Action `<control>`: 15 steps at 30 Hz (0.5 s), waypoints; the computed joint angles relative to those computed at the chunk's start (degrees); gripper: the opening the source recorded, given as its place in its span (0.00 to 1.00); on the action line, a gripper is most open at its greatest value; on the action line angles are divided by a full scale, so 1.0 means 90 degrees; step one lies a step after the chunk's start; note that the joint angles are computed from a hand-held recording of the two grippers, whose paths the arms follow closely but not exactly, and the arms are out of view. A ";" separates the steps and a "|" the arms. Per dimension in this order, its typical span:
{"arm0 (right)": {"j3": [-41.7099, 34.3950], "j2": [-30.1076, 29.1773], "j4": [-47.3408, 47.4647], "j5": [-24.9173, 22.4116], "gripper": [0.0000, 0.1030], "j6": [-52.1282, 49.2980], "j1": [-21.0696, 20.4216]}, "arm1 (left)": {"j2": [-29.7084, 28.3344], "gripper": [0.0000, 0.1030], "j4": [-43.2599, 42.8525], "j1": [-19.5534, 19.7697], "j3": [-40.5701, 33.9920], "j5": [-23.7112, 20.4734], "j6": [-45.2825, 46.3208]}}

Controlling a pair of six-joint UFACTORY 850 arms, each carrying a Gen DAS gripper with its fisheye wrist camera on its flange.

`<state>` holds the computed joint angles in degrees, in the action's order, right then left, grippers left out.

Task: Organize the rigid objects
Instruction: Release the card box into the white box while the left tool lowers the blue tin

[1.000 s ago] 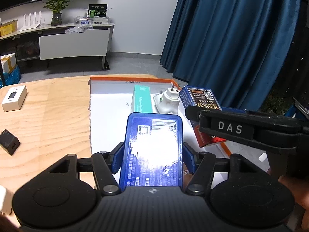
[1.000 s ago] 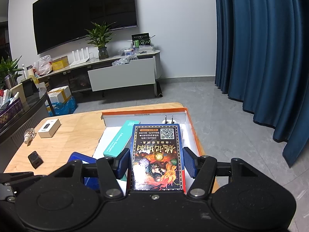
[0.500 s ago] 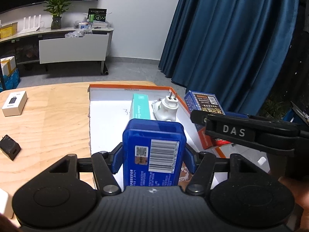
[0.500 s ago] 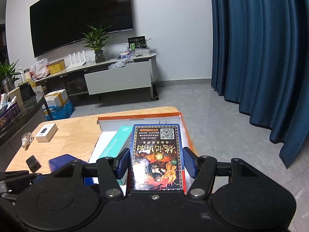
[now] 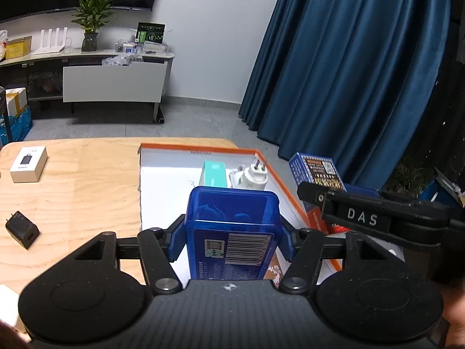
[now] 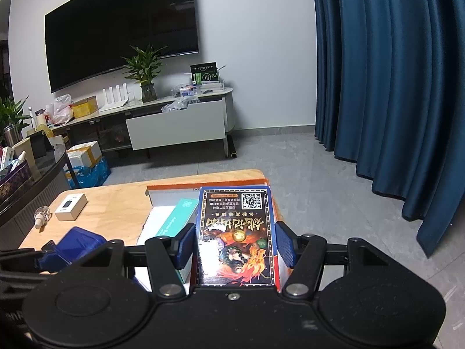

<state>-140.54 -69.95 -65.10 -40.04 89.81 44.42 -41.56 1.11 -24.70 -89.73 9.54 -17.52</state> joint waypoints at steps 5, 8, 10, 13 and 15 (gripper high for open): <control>0.0095 0.0065 -0.0081 0.0030 0.69 0.0072 0.0013 | 0.0021 0.61 -0.0237 -0.0016 0.0010 0.0081 0.0270; 0.0192 0.0121 -0.0147 0.0042 0.69 0.0139 0.0028 | 0.0010 0.61 -0.0296 -0.0028 -0.0007 0.0092 0.0340; 0.0223 0.0132 -0.0162 0.0039 0.69 0.0185 0.0038 | 0.0035 0.61 -0.0219 -0.0029 0.0038 0.0119 0.0280; 0.0198 0.0120 -0.0135 0.0038 0.69 0.0139 0.0038 | 0.0046 0.61 -0.0275 -0.0037 0.0056 0.0141 0.0370; 0.0215 0.0129 -0.0144 0.0047 0.69 0.0158 0.0036 | 0.0037 0.61 -0.0249 -0.0036 0.0043 0.0131 0.0368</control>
<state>-138.60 -68.79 -66.39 -39.62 91.23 44.75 -41.23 -1.14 -25.03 -89.35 10.72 -14.21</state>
